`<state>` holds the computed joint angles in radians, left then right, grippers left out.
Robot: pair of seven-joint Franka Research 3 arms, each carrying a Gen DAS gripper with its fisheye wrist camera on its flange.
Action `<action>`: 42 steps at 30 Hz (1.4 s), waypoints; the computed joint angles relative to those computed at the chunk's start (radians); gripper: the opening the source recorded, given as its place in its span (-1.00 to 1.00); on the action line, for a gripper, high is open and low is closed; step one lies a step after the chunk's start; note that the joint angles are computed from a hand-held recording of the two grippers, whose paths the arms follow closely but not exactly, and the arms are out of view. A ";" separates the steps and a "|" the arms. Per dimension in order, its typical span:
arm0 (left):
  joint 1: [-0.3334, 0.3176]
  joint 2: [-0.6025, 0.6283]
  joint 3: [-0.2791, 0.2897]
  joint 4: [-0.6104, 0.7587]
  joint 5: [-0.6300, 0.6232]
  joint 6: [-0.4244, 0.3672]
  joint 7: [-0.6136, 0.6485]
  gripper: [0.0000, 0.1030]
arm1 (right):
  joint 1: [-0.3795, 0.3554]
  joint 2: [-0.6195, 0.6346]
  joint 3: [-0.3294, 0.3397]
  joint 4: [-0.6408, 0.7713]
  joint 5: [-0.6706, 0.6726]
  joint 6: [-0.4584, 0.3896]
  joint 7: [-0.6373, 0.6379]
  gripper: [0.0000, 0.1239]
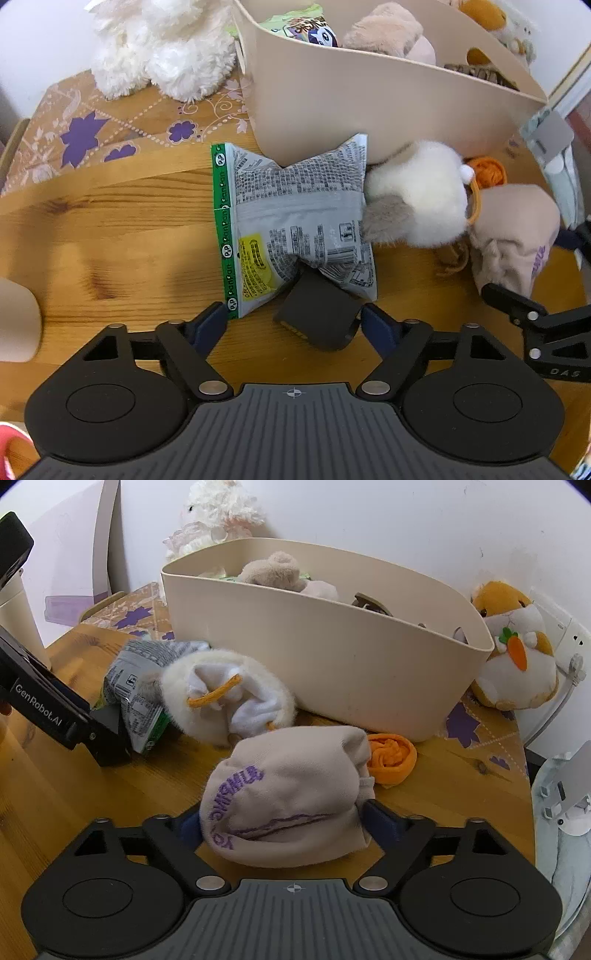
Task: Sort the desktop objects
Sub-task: 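Grasp the black box with left gripper while right gripper grasps a beige bundle, then carry the black box and beige bundle over the basket and release both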
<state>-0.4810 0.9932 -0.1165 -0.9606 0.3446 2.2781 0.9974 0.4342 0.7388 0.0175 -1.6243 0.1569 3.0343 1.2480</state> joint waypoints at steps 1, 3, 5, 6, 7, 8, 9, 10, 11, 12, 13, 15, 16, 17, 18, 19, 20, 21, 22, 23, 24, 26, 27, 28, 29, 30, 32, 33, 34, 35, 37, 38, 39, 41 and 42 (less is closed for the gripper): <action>0.007 -0.003 -0.005 -0.012 -0.007 0.018 -0.006 0.42 | -0.005 0.000 0.006 0.000 0.002 -0.002 -0.003 0.25; 0.006 -0.009 0.000 -0.029 -0.003 0.043 -0.021 0.37 | -0.015 -0.002 0.017 -0.002 0.005 -0.008 -0.014 0.06; 0.002 -0.009 0.003 -0.031 0.005 0.052 -0.022 0.25 | -0.020 -0.006 0.022 -0.008 0.006 -0.009 -0.023 -0.08; 0.000 -0.012 0.003 -0.035 0.008 0.056 -0.019 0.19 | -0.026 -0.009 0.029 -0.013 0.009 -0.012 -0.029 -0.15; 0.001 -0.016 0.000 -0.041 0.010 0.061 -0.012 0.05 | -0.028 -0.012 0.030 -0.016 0.011 -0.012 -0.031 -0.21; 0.006 -0.017 -0.009 -0.042 0.003 0.060 -0.001 0.01 | -0.028 -0.017 0.031 -0.025 0.015 -0.007 -0.031 -0.23; 0.010 -0.019 -0.015 -0.043 -0.006 0.055 0.002 0.01 | -0.030 -0.024 0.033 -0.036 0.018 0.001 -0.032 -0.28; 0.013 -0.029 -0.018 -0.061 -0.012 0.065 -0.002 0.00 | -0.032 -0.030 0.034 -0.046 0.022 0.009 -0.033 -0.32; 0.014 -0.046 -0.019 -0.089 -0.014 0.079 -0.010 0.00 | -0.035 -0.037 0.037 -0.055 0.026 0.016 -0.035 -0.34; 0.015 -0.060 -0.018 -0.113 -0.013 0.093 -0.018 0.00 | -0.044 -0.045 0.047 -0.068 0.031 0.024 -0.041 -0.38; 0.014 -0.073 -0.017 -0.138 -0.009 0.106 -0.026 0.00 | -0.052 -0.052 0.055 -0.079 0.036 0.032 -0.049 -0.40; 0.018 -0.098 -0.018 -0.184 -0.002 0.135 -0.031 0.00 | -0.070 -0.069 0.073 -0.102 0.042 0.046 -0.071 -0.44; 0.019 -0.107 -0.018 -0.201 0.003 0.146 -0.033 0.00 | -0.078 -0.075 0.081 -0.112 0.045 0.052 -0.082 -0.46; 0.020 -0.115 -0.018 -0.216 0.007 0.154 -0.035 0.00 | -0.086 -0.082 0.090 -0.122 0.050 0.058 -0.092 -0.47; 0.022 -0.123 -0.019 -0.230 0.009 0.161 -0.037 0.00 | -0.098 -0.089 0.101 -0.133 0.055 0.064 -0.103 -0.48; 0.024 -0.130 -0.022 -0.242 0.010 0.168 -0.037 0.00 | -0.108 -0.093 0.112 -0.138 0.061 0.067 -0.114 -0.51; 0.024 -0.130 -0.023 -0.240 0.011 0.168 -0.037 0.00 | -0.117 -0.098 0.121 -0.144 0.067 0.071 -0.124 -0.52; 0.026 -0.136 -0.025 -0.251 0.012 0.176 -0.034 0.00 | -0.120 -0.103 0.124 -0.152 0.072 0.076 -0.130 -0.56; 0.027 -0.144 -0.027 -0.262 0.015 0.183 -0.032 0.00 | -0.119 -0.108 0.124 -0.158 0.077 0.079 -0.133 -0.57; 0.028 -0.149 -0.030 -0.268 0.015 0.187 -0.029 0.00 | -0.123 -0.111 0.127 -0.162 0.082 0.083 -0.138 -0.57; 0.028 -0.155 -0.032 -0.275 0.016 0.191 -0.027 0.00 | -0.126 -0.113 0.130 -0.165 0.085 0.087 -0.144 -0.58; 0.028 -0.162 -0.033 -0.281 0.016 0.198 -0.029 0.00 | -0.130 -0.119 0.134 -0.176 0.094 0.098 -0.150 -0.60; 0.027 -0.164 -0.033 -0.283 0.016 0.202 -0.032 0.00 | -0.136 -0.122 0.139 -0.180 0.098 0.104 -0.155 -0.62; 0.026 -0.168 -0.033 -0.286 0.017 0.207 -0.035 0.00 | -0.144 -0.123 0.147 -0.182 0.101 0.108 -0.162 -0.64; 0.025 -0.173 -0.033 -0.291 0.017 0.212 -0.039 0.00 | -0.150 -0.125 0.155 -0.186 0.104 0.113 -0.168 -0.64; 0.026 -0.174 -0.034 -0.292 0.017 0.216 -0.039 0.00 | -0.156 -0.128 0.161 -0.190 0.108 0.119 -0.173 -0.66; 0.025 -0.178 -0.035 -0.294 0.018 0.225 -0.040 0.00 | -0.165 -0.134 0.174 -0.199 0.116 0.133 -0.180 -0.66; 0.025 -0.182 -0.035 -0.299 0.020 0.231 -0.040 0.00 | -0.175 -0.138 0.184 -0.205 0.121 0.141 -0.184 -0.67; 0.026 -0.185 -0.036 -0.302 0.020 0.239 -0.041 0.00 | -0.185 -0.143 0.197 -0.212 0.126 0.148 -0.188 -0.68; 0.027 -0.188 -0.038 -0.306 0.020 0.247 -0.039 0.00 | -0.199 -0.149 0.212 -0.218 0.131 0.156 -0.192 -0.69; 0.029 -0.194 -0.039 -0.310 0.022 0.266 -0.032 0.00 | -0.222 -0.157 0.238 -0.227 0.139 0.168 -0.200 -0.72; 0.029 -0.197 -0.040 -0.311 0.024 0.274 -0.028 0.00 | -0.235 -0.162 0.252 -0.232 0.142 0.175 -0.205 -0.72; 0.028 -0.201 -0.041 -0.314 0.026 0.283 -0.024 0.00 | -0.241 -0.166 0.259 -0.235 0.144 0.178 -0.206 -0.76; 0.030 -0.208 -0.043 -0.316 0.026 0.297 -0.016 0.00 | -0.254 -0.171 0.270 -0.234 0.149 0.175 -0.206 -0.78; 0.029 -0.208 -0.042 -0.312 0.025 0.302 -0.015 0.00 | -0.258 -0.172 0.273 -0.231 0.152 0.168 -0.205 -0.80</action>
<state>-0.4520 0.7856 -0.1590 -1.2730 0.3699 2.5798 0.9819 0.1760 0.5671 0.2908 -1.8555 0.3087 3.2020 1.0425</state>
